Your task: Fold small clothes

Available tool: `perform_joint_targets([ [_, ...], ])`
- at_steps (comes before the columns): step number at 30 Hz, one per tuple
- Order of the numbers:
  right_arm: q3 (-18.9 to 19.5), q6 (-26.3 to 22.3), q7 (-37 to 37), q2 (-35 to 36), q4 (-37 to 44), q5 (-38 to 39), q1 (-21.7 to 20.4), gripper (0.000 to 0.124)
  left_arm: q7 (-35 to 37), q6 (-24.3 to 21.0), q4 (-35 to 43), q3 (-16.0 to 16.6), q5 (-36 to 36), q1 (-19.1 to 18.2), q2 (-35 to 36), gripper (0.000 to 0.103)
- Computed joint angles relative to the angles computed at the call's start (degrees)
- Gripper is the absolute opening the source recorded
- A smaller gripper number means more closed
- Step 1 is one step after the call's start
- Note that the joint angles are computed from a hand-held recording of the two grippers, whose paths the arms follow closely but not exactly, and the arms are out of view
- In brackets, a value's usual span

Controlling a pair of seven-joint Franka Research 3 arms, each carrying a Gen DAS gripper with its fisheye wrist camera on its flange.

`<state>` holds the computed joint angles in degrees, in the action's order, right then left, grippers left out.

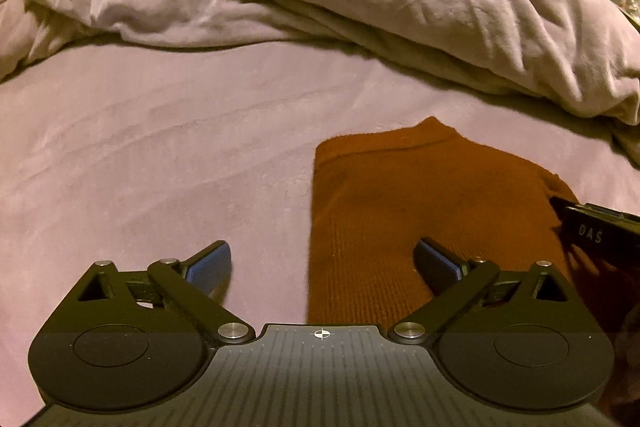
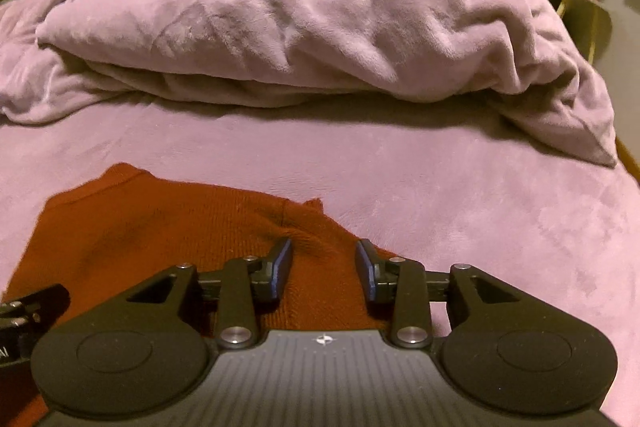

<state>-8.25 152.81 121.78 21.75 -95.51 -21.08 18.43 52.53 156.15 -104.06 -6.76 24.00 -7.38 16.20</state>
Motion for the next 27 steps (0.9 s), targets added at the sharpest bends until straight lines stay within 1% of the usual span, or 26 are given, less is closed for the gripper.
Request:
perform_joint_targets([
  [1,-0.3,-0.1,0.3,0.0,0.1,-0.6,0.3,0.038,1.4,-0.2,-0.4,-0.6,-1.5,0.7,-0.5,0.102],
  [3,-0.1,2.3,0.9,-1.2,-1.9,0.0,-0.1,0.042,5.5,0.1,-2.0,-2.2,-6.0,2.7,-2.2,0.102],
  [4,0.4,3.8,0.7,-2.2,-3.4,1.5,-0.9,0.048,8.0,0.6,-3.3,-3.0,-8.8,3.7,-3.4,0.102],
  [5,1.2,5.3,0.1,-3.6,-5.3,3.8,-2.0,0.055,11.4,1.3,-4.8,-4.1,-13.0,5.2,-4.7,0.101],
  [6,3.1,8.1,-2.3,-5.9,-8.5,8.1,-4.2,0.059,16.6,1.9,-6.4,-5.8,-19.3,7.1,-6.0,0.101],
  [7,5.7,10.6,-6.8,-8.1,-11.6,13.9,-6.8,0.067,23.2,2.3,-7.9,-7.5,-26.9,9.1,-7.3,0.101],
  [8,7.5,12.0,-10.8,-10.6,-14.9,19.2,-8.8,0.073,30.8,2.3,-9.3,-9.1,-35.3,10.9,-8.6,0.101],
  [9,9.7,12.8,-16.6,-13.5,-18.5,26.2,-11.0,0.076,38.7,1.5,-10.5,-10.3,-43.8,12.5,-9.9,0.101],
  [10,11.3,12.6,-23.0,-15.5,-20.9,33.7,-12.7,0.076,43.9,0.6,-11.2,-10.6,-49.6,13.1,-10.6,0.101],
  [11,12.6,11.9,-30.5,-17.5,-23.0,43.0,-14.2,0.076,47.4,-0.7,-11.5,-10.5,-53.8,13.2,-11.0,0.101],
  [12,13.1,9.7,-38.1,-19.2,-24.4,53.0,-15.2,0.076,49.6,-2.6,-11.3,-10.2,-57.2,13.1,-11.0,0.101],
  [13,12.4,7.0,-42.4,-20.2,-25.0,59.4,-15.5,0.076,50.8,-3.8,-11.3,-9.8,-59.7,12.7,-10.9,0.101],
  [15,10.6,4.5,-49.2,-21.3,-26.0,70.4,-15.1,0.076,50.9,-5.0,-10.8,-8.7,-63.0,11.5,-10.3,0.1],
  [17,8.9,1.7,-51.1,-21.1,-25.2,75.8,-14.6,0.076,49.7,-7.1,-9.1,-7.4,-65.1,10.4,-8.7,0.097],
  [19,7.9,-2.7,-53.6,-19.8,-23.3,81.2,-14.7,0.076,50.2,-9.3,-7.4,-6.6,-68.9,10.1,-7.2,0.086],
  [20,7.6,-5.0,-54.5,-18.9,-22.2,83.4,-14.9,0.076,50.9,-9.9,-6.8,-6.4,-70.3,10.0,-6.8,0.084],
  [21,7.4,-7.0,-55.5,-18.3,-21.4,84.8,-15.2,0.076,51.9,-10.8,-5.9,-6.3,-71.8,10.1,-6.1,0.075],
  [22,7.5,-8.0,-55.8,-17.6,-20.6,84.7,-15.1,0.075,52.1,-11.9,-5.0,-6.2,-72.4,10.1,-5.5,0.073],
  [24,7.8,-8.0,-55.6,-16.7,-19.6,82.9,-14.8,0.069,50.6,-12.4,-3.9,-5.8,-71.8,9.8,-4.4,0.07],
  [26,8.1,-7.4,-54.8,-15.7,-19.0,83.5,-14.8,0.056,50.6,-12.3,-3.6,-5.9,-72.2,9.9,-4.0,0.063],
  [27,8.2,-7.3,-54.4,-15.4,-18.8,84.5,-15.0,0.053,51.1,-11.8,-3.9,-6.1,-72.7,9.9,-4.3,0.055],
])
